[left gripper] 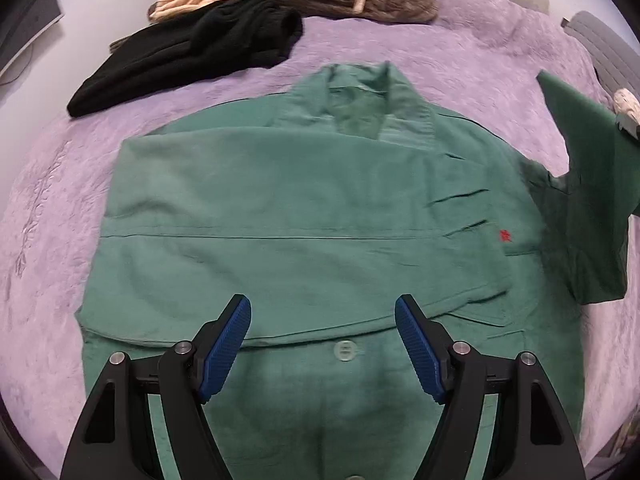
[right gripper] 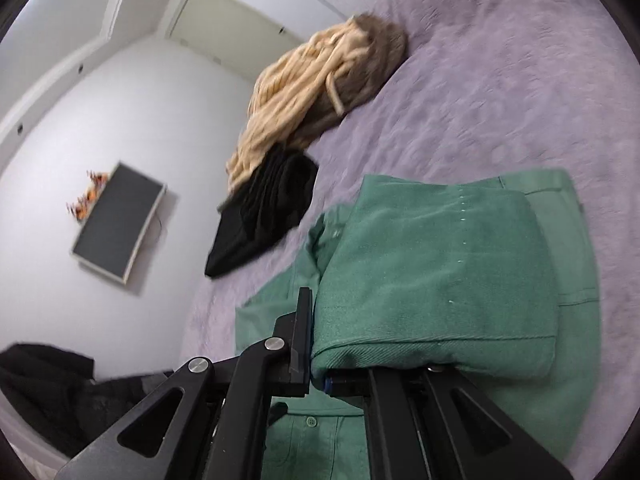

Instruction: Fold small clothes

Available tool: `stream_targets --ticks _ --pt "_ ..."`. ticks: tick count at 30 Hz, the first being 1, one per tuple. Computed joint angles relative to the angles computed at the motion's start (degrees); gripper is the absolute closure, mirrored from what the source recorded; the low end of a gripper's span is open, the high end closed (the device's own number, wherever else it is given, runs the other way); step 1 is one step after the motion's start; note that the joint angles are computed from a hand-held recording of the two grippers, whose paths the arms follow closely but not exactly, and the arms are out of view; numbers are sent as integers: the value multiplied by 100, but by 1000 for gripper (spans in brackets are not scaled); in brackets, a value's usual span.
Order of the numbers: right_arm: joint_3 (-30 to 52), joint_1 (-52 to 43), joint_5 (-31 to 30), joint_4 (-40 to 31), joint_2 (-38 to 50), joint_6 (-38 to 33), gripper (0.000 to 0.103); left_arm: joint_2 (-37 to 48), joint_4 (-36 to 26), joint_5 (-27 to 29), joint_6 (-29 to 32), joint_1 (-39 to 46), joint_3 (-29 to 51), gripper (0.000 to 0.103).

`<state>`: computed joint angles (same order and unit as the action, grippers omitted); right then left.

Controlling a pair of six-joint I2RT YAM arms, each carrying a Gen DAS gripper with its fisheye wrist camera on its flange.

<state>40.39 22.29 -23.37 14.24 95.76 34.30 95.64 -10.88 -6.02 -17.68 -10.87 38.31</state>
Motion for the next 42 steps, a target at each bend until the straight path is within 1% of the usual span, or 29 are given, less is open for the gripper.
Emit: stream_targets --ticks 2,4,6,7,8,9,10,11,13,14,15,16,18,19,20,21,22,23,25,26,27,28,29,31,33,35,37,40,42 --pt "423 706 308 132 978 195 98 -134 99 69 230 536 -244 27" --pt "983 1124 627 -162 1861 393 94 -220 206 112 508 1021 -444 27" --pt "1259 1127 737 -363 2385 703 94 -256 293 159 797 1451 -592 27" --pt "1161 1063 629 -147 2486 976 93 -277 333 214 958 1689 -664 27" --pt "972 983 548 113 2482 1176 80 -309 355 268 1086 1885 -727 27" --pt "889 907 537 196 2434 1316 68 -313 391 329 1219 2078 -772 27" --pt "608 857 665 441 2272 1529 44 -301 431 386 1351 2264 -808 27" --pt "501 791 770 475 2105 1636 36 -318 453 431 1444 2399 -854 27" --pt "274 676 1101 522 1778 1989 36 -372 484 550 1649 2684 -948 27" --pt "221 602 1189 582 1705 2136 43 -380 495 601 1737 2810 -986 27" --pt "253 537 1262 556 1654 2198 55 -390 477 649 1802 2909 -999 27" --pt "451 531 1333 361 1651 2115 88 -398 459 701 1855 2997 -996 27" --pt "914 849 1714 -179 1578 1579 89 -452 428 807 1988 3168 -998 27" --pt "1347 1148 2008 -652 1609 1045 89 -499 409 861 2053 3247 -1002 27" --pt "1872 1496 2292 -1170 1752 475 89 -524 387 943 2122 3349 -984 27" --pt "2232 1771 2499 -1486 1919 149 89 -534 375 1042 2193 3472 -957 27" --pt "2786 2123 2728 -1940 2228 -353 89 -517 369 1119 2255 3595 -917 27" --pt "3052 2326 2841 -2207 2400 -593 88 -497 353 1178 2301 3729 -867 27" --pt "3960 2812 3245 -3020 3111 -1141 82 -428 308 1216 2368 3976 -757 27" --pt "4254 2956 3354 -3270 3376 -1284 74 -395 297 1213 2389 4092 -711 27" --pt "4528 3116 3434 -3529 3644 -1435 70 -358 301 1223 2407 4205 -669 27" --pt "4515 3215 3349 -3608 3699 -1504 56 -320 307 1225 2419 4322 -626 27" --pt "4411 3263 3278 -3566 3669 -1508 45 -280 316 1224 2445 4412 -596 27" --pt "4117 3346 3232 -3393 3486 -1369 40 -197 322 1184 2487 4535 -540 27" --pt "3594 3227 2891 -3118 3137 -1071 40 -172 337 1160 2504 4561 -545 27" --pt "2785 2964 2454 -2651 2650 -596 37 -174 323 1215 2487 4523 -565 27" --pt "1713 2558 2101 -2155 1964 -106 35 -198 238 1374 2413 4405 -582 27" --pt "243 1812 1646 -1309 1086 693 35 -145 89 1670 2250 3963 -506 27" --pt "-718 1071 1331 -692 516 1158 34 -54 53 1740 2126 3569 -415 27"
